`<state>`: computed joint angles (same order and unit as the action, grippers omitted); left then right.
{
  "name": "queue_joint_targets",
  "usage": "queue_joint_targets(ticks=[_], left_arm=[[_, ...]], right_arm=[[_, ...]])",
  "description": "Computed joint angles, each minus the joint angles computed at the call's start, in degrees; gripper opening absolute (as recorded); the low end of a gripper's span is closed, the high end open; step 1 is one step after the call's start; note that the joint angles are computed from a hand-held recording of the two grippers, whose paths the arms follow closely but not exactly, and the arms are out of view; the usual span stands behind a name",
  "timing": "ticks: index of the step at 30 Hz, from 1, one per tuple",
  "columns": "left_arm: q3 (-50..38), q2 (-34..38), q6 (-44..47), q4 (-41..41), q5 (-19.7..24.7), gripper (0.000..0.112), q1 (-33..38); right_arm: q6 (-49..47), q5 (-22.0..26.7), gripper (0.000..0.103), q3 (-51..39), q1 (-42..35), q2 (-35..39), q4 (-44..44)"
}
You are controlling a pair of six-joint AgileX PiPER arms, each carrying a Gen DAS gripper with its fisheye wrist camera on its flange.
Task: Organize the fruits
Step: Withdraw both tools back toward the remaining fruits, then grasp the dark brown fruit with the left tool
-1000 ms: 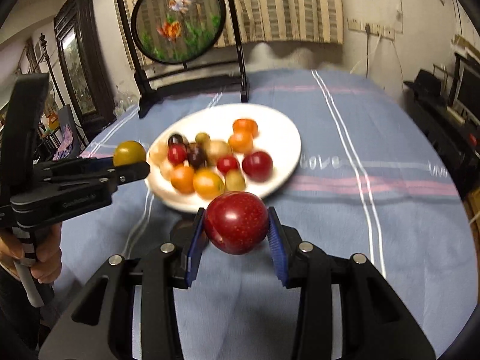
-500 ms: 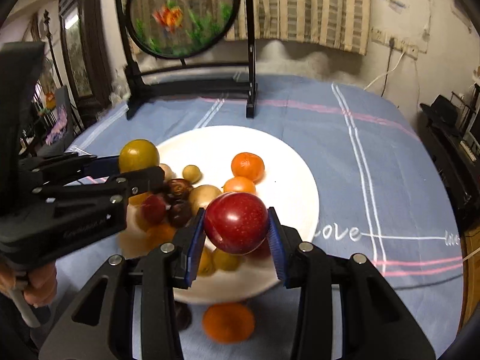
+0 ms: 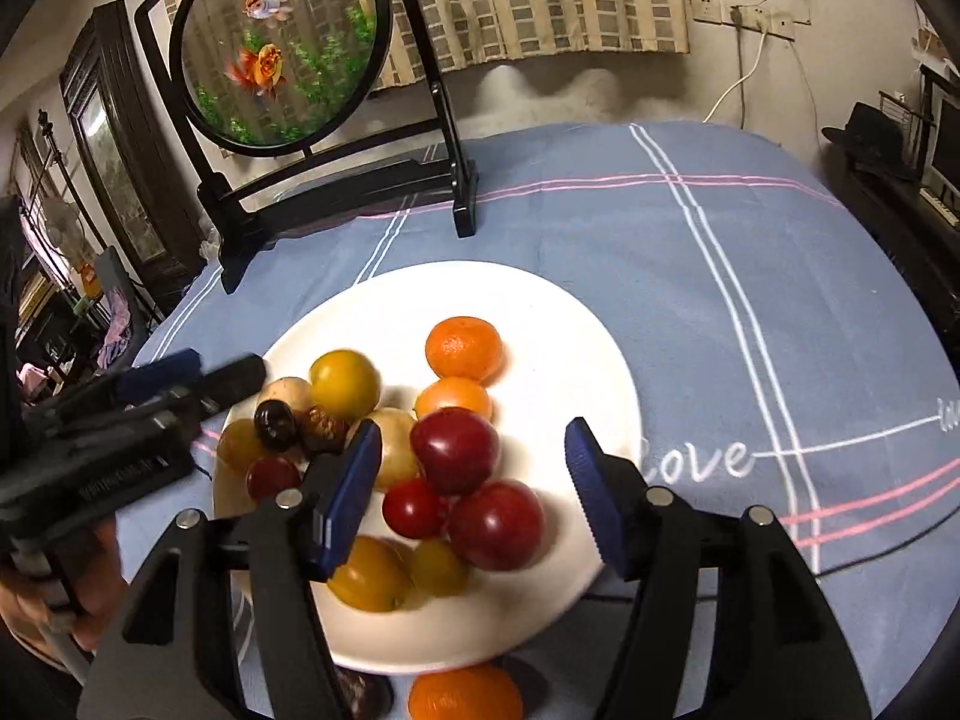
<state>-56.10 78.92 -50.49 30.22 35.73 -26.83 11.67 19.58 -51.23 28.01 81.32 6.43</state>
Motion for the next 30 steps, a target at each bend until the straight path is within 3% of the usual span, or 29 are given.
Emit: queue_joint_targets(ticks=[6, 9, 16, 22, 25, 30], left_arm=[[4.7, -8.1, -1.8, 1.1, 4.0, 0.080, -3.9], [8.3, -12.4, -4.0, 1.8, 5.3, 0.080, -7.0], [15.7, -18.3, -16.2, 6.5, 11.7, 0.082, -20.1], [20.2, -15.7, -26.9, 9.0, 12.4, 0.083, -31.4], [20.8, -13.0, -29.7, 9.1, 11.0, 0.083, -33.8], [20.2, -8.1, -32.9, 9.4, 9.2, 0.083, -35.2]], right_arm=[[2.1, 1.9, 0.064, 5.2, 1.1, -6.5, -1.2], [10.4, 2.4, 0.064, 9.0, 3.4, -10.5, -8.6], [20.5, 4.7, 0.065, 18.5, 6.5, -20.5, -14.1], [27.6, 5.2, 0.065, 27.4, 8.8, -30.1, -16.7], [25.7, 6.2, 0.065, 30.1, 7.9, -33.0, -13.7], [33.5, 8.7, 0.065, 31.9, 11.4, -35.9, -20.4]])
